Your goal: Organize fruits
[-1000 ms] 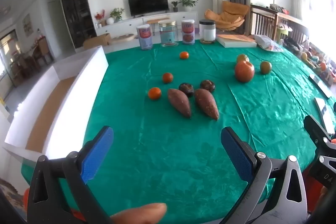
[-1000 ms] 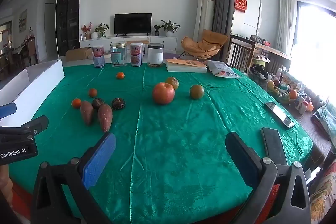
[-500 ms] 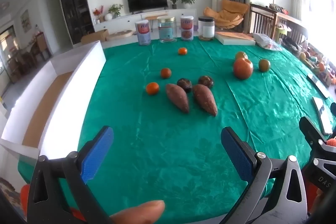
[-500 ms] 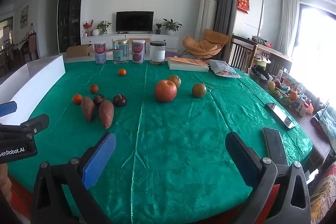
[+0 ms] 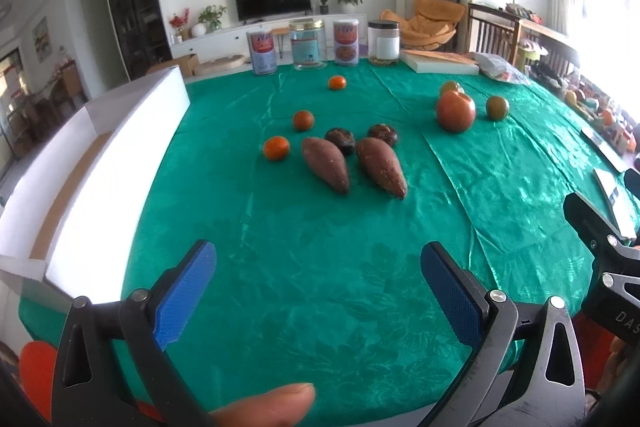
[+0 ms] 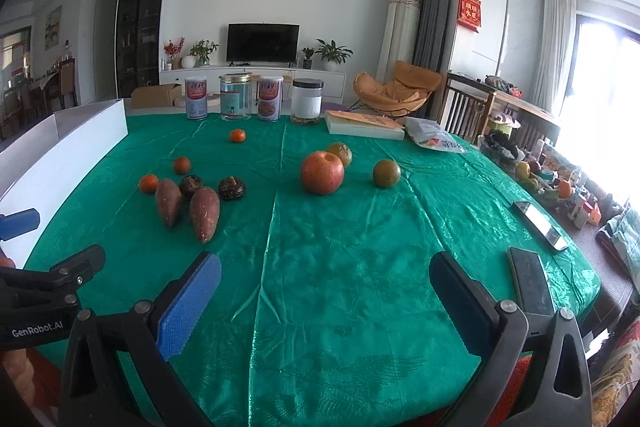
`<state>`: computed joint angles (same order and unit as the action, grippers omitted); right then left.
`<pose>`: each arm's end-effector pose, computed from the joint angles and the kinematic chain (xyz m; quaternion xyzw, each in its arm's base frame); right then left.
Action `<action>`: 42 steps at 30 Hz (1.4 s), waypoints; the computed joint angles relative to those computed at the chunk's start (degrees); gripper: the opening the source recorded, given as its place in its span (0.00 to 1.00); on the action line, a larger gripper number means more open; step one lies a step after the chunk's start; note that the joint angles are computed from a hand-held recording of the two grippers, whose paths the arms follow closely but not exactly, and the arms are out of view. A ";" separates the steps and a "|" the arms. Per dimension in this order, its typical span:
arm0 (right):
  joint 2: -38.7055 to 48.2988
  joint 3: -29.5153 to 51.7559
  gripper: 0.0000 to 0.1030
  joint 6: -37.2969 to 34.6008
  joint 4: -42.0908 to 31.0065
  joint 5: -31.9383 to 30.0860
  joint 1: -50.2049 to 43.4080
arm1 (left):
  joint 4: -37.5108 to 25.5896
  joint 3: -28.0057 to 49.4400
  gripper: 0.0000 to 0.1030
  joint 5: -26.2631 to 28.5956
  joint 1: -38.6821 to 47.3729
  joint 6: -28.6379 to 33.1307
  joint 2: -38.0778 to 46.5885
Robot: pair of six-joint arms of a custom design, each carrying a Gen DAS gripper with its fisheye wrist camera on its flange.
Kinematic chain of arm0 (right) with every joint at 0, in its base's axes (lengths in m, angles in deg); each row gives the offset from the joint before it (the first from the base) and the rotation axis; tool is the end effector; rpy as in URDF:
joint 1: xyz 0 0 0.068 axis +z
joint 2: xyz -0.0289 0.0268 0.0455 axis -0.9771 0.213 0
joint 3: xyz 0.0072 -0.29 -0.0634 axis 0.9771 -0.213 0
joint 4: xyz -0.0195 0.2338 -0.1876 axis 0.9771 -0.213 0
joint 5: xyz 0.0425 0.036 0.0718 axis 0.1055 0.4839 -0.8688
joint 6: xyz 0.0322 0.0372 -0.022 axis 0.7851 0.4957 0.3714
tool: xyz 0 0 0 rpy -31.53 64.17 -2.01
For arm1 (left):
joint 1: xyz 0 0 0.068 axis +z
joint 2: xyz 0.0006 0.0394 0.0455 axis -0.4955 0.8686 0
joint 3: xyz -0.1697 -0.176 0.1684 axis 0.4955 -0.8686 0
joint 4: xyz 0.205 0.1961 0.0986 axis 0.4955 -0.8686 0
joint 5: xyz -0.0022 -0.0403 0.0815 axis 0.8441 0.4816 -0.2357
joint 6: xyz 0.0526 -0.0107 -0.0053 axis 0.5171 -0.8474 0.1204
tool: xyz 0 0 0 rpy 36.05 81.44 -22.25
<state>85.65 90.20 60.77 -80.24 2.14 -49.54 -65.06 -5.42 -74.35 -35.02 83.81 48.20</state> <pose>0.2259 0.0933 0.1487 0.1220 0.8636 -0.1483 0.4662 0.3108 -0.0343 0.1640 0.1718 0.8963 -0.0422 0.4066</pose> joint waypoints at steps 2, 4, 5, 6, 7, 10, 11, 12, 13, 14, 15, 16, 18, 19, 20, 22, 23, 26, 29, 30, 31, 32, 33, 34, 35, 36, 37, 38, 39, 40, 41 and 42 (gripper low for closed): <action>-0.12 -0.91 1.00 0.13 0.76 -1.59 -1.05 | 0.69 -0.71 0.99 -0.83 -0.51 -0.49 -0.50; -0.60 -1.59 1.00 0.34 1.44 -3.75 -2.70 | 1.42 -1.17 0.99 -1.16 -0.82 -0.92 -1.03; -0.88 -1.89 1.00 0.80 1.60 -4.48 -3.17 | 1.67 -1.34 0.99 -0.93 -0.83 -1.10 -1.28; -1.30 -2.19 1.00 1.14 1.75 -5.17 -3.56 | 1.84 -1.40 0.99 -0.59 -0.80 -1.26 -1.46; -1.77 -2.54 1.00 1.38 1.95 -5.59 -3.73 | 1.98 -1.47 0.99 -0.47 -0.78 -1.38 -1.59; -2.11 -3.06 1.00 1.37 2.51 -4.79 -3.16 | 2.38 -1.78 0.99 -0.67 -0.72 -1.14 -1.68; -1.69 -2.91 1.00 1.30 2.63 -4.41 -2.82 | 2.41 -1.80 0.99 -0.85 -0.73 -1.18 -1.59; -1.28 -2.72 1.00 1.25 2.63 -4.27 -2.62 | 2.41 -1.73 0.99 -0.79 -0.67 -1.34 -1.37; -0.64 -2.52 1.00 1.27 2.81 -4.06 -2.33 | 2.27 -1.75 0.99 -0.56 -0.51 -1.43 -1.44; 0.00 -2.22 1.00 1.25 2.91 -3.79 -2.05 | 2.27 -1.70 0.99 -0.44 -0.41 -1.57 -1.37; 0.37 -2.11 1.00 1.12 3.06 -3.52 -1.81 | 2.34 -1.77 0.99 -0.28 -0.24 -1.63 -1.48; 0.55 -1.97 1.00 0.96 3.04 -3.29 -1.55 | 2.50 -1.85 0.99 -0.22 -0.12 -1.65 -1.59; 1.09 -1.61 1.00 0.71 2.94 -2.76 -1.04 | 2.74 -1.80 0.99 -0.40 -0.09 -1.77 -1.51; 1.39 -1.47 1.00 0.66 2.94 -2.47 -0.87 | 2.85 -1.79 0.99 -0.37 -0.02 -1.88 -1.45; 1.54 -1.45 1.00 0.58 3.06 -2.28 -0.79 | 2.87 -1.74 0.99 -0.29 0.08 -1.99 -1.35; 1.74 -1.53 1.00 0.44 3.40 -2.19 -0.80 | 2.88 -1.73 0.99 -0.18 0.22 -2.12 -1.23; 1.78 -1.52 1.00 0.56 3.36 -2.19 -0.79 | 2.93 -1.75 0.99 -0.21 0.22 -2.17 -1.21; 1.37 -1.86 1.00 0.82 3.42 -1.97 -0.75 | 3.38 -2.02 0.99 -0.09 0.23 -2.47 -1.36; 0.75 -2.36 1.00 0.76 3.65 -1.57 -0.68 | 3.68 -2.10 0.99 0.26 0.19 -2.83 -1.55; 0.78 -2.38 1.00 0.75 3.63 -1.57 -0.71 | 3.81 -2.25 0.99 0.36 0.21 -2.85 -1.67; 0.79 -2.35 1.00 0.79 3.50 -1.68 -0.76 | 3.92 -2.34 0.99 0.35 0.15 -2.89 -1.72; 0.86 -2.36 1.00 0.79 3.49 -1.91 -0.84 | 3.99 -2.42 0.99 0.30 0.07 -2.90 -1.74; 1.01 -2.33 1.00 0.81 3.50 -2.08 -0.87 | 3.94 -2.41 0.99 0.32 0.11 -2.85 -1.73; 1.22 -2.27 1.00 0.83 3.48 -2.23 -0.92 | 3.91 -2.42 0.99 0.28 0.06 -2.81 -1.72; 1.46 -2.17 1.00 0.84 3.47 -2.34 -0.94 | 3.88 -2.50 0.99 0.31 0.08 -2.71 -1.76; 1.61 -2.14 1.00 0.79 3.56 -2.40 -0.95 | 3.88 -2.55 0.99 0.26 0.04 -2.65 -1.75; 1.69 -2.17 1.00 0.71 3.74 -2.42 -0.93 | 3.92 -2.60 0.99 0.27 0.02 -2.62 -1.75; 1.75 -2.19 1.00 0.60 3.89 -2.39 -0.89 | 4.00 -2.64 0.99 0.29 0.02 -2.60 -1.73; 1.93 -2.15 1.00 0.52 4.07 -2.28 -0.81 | 3.99 -2.63 0.99 0.19 -0.01 -2.62 -1.70; 1.99 -2.14 1.00 0.40 4.19 -2.22 -0.79 | 3.98 -2.65 0.99 0.23 0.00 -2.63 -1.70; 2.26 -2.08 1.00 0.23 4.51 -2.18 -0.81 | 4.00 -2.68 0.99 0.29 0.01 -2.66 -1.71; 2.39 -2.05 1.00 0.16 4.62 -2.16 -0.75 | 3.99 -2.70 0.99 0.26 -0.02 -2.65 -1.73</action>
<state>88.04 88.16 60.93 -75.62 -0.02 -50.29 -61.06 -8.11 -74.09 -35.04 81.16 46.48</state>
